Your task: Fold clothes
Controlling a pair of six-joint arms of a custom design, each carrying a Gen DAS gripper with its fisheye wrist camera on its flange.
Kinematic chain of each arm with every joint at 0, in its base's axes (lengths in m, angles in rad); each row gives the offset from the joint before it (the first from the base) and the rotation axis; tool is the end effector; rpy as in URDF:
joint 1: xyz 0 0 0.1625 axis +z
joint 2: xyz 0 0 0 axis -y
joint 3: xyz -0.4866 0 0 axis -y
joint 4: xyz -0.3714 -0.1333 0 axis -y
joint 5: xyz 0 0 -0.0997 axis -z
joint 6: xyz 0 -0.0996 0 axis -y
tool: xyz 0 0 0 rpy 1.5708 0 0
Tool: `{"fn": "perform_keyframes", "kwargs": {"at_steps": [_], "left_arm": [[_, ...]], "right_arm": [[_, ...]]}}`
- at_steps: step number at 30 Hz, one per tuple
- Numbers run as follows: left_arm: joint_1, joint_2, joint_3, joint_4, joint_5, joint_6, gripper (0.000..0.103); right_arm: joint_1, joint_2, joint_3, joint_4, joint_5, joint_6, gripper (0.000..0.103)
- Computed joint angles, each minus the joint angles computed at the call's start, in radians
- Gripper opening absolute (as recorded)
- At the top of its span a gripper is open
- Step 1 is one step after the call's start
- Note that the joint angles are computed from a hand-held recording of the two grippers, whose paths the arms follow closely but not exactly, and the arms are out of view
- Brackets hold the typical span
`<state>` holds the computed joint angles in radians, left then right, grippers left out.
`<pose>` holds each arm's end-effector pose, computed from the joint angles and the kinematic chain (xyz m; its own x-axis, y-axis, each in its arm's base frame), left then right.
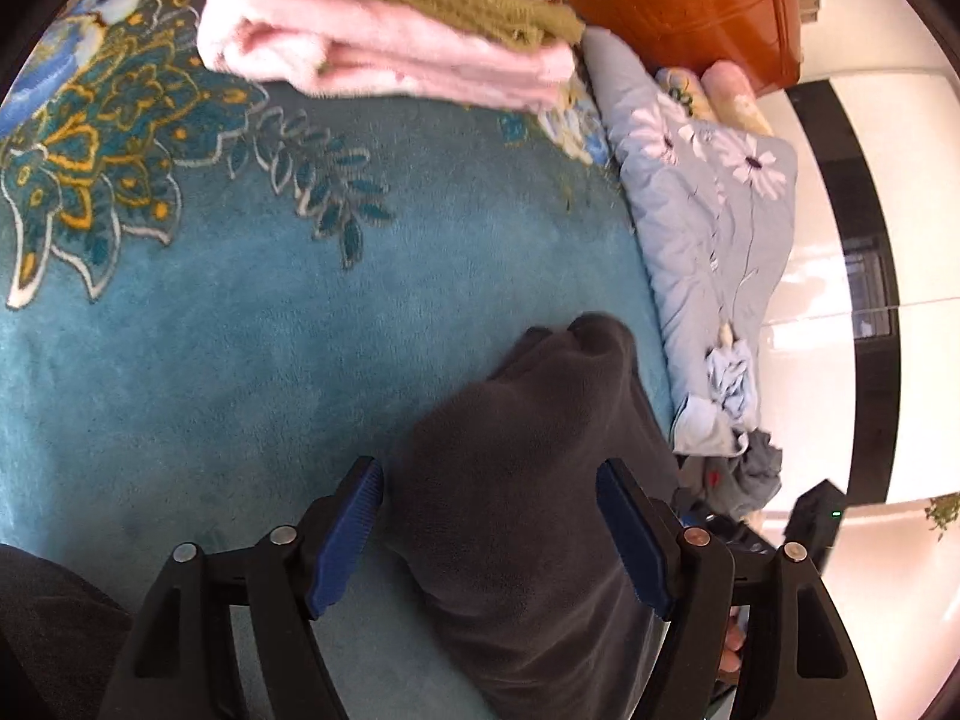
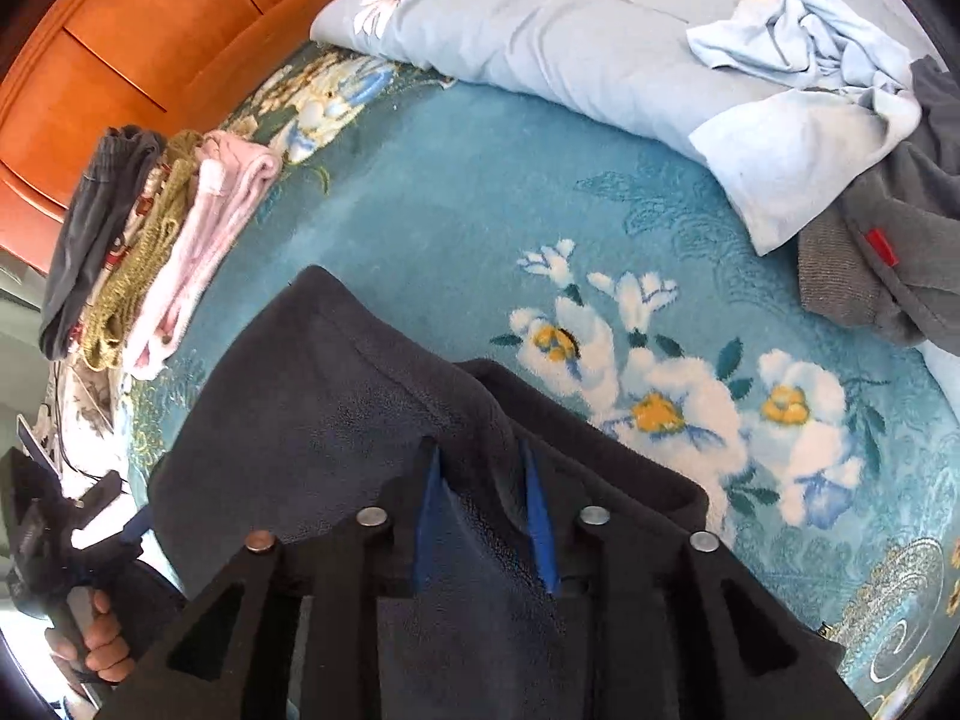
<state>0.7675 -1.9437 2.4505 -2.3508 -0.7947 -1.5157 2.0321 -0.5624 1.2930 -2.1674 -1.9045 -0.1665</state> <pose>-0.0480 -0.3285 0.3938 -0.7267 -0.6465 0.2323 -0.5924 0.4186 -0.6884 0.4349 -0.6487 0.0675 -0.7421 -0.6005 0.2980 -0.5720 0.7990 0.1855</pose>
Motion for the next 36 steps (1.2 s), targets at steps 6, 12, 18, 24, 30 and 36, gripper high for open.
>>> {"fn": "perform_keyframes", "kwargs": {"at_steps": [6,12,18,24,30,36], "left_arm": [[0.058,0.029,-0.003,-0.066,-0.073,0.053,0.08],[0.155,0.124,-0.074,-0.008,-0.139,0.118,0.082],[0.251,0.175,-0.052,-0.174,-0.313,0.207,0.083],[0.267,0.169,-0.007,-0.302,-0.363,0.22,0.084],[0.268,0.237,-0.066,-0.215,-0.406,0.372,0.094],[0.302,0.238,-0.019,-0.354,-0.434,0.399,0.099]], "right_arm": [[-0.033,-0.218,0.241,-0.21,0.081,0.081,0.058],[-0.185,-0.497,0.612,-0.35,0.222,0.317,0.07],[-0.288,-0.577,0.851,-0.474,0.36,0.325,0.07],[-0.33,-0.517,0.916,-0.65,0.463,0.384,0.075],[-0.307,-0.468,0.875,-0.64,0.476,0.318,0.084],[-0.308,-0.444,0.901,-0.739,0.485,0.334,0.084]]}}
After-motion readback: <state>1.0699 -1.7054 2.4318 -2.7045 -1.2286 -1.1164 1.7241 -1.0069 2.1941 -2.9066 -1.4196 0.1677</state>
